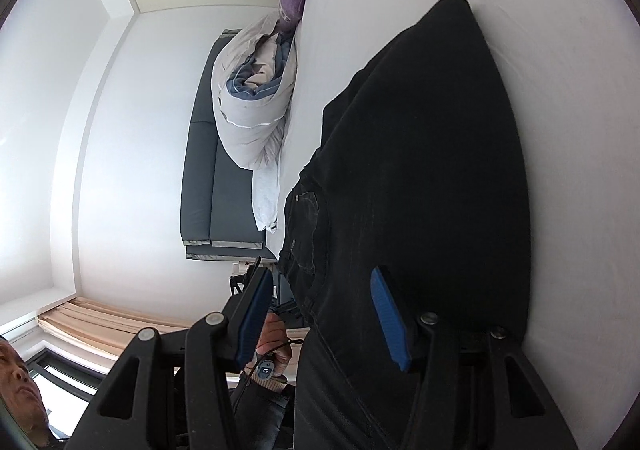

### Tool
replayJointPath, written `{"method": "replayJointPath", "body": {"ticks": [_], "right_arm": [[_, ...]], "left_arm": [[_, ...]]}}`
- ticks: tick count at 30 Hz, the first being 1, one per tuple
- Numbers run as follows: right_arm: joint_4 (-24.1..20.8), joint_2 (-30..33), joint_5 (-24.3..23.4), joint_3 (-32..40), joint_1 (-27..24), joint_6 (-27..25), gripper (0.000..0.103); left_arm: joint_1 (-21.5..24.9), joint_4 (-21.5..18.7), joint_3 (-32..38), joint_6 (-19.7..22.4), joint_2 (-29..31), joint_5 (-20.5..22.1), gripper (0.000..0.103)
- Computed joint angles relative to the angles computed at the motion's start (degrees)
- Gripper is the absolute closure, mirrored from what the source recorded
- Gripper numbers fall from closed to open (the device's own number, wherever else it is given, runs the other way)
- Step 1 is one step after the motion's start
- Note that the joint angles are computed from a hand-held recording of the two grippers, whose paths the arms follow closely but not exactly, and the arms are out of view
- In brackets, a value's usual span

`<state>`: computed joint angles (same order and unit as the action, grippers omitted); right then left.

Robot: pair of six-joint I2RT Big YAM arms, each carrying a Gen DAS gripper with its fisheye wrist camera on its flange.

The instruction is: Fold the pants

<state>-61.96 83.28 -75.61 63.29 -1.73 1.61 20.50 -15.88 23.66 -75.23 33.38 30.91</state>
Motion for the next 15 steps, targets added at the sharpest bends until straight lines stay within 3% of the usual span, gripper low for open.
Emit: {"method": "replayJointPath", "body": {"ticks": [2,4,7,10,15], "right_arm": [[2.03,-0.26,0.27,-0.36,0.25,2.2,0.048],[0.92,-0.48,0.69,-0.25,0.03,1.07,0.048],[-3.06,-0.03,1.44,0.45,-0.39,-3.28,0.049],[-4.44,-0.21,5.72,1.21,0.55,-4.41,0.055],[-3.48,-1.79,13.35,1.5,2.82,-4.48,0.057]], "left_arm": [[0.75,0.78,-0.11,-0.76,0.88,0.55,0.017],[1.37,-0.82,0.79,-0.8,1.86,0.92,0.048],[3.37,-4.51,1.09,-0.84,1.04,2.91,0.073],[2.76,-3.0,0.75,-2.36,2.19,1.88,0.08],[0.2,-8.76,5.1,2.43,2.46,-2.54,0.09]]}}
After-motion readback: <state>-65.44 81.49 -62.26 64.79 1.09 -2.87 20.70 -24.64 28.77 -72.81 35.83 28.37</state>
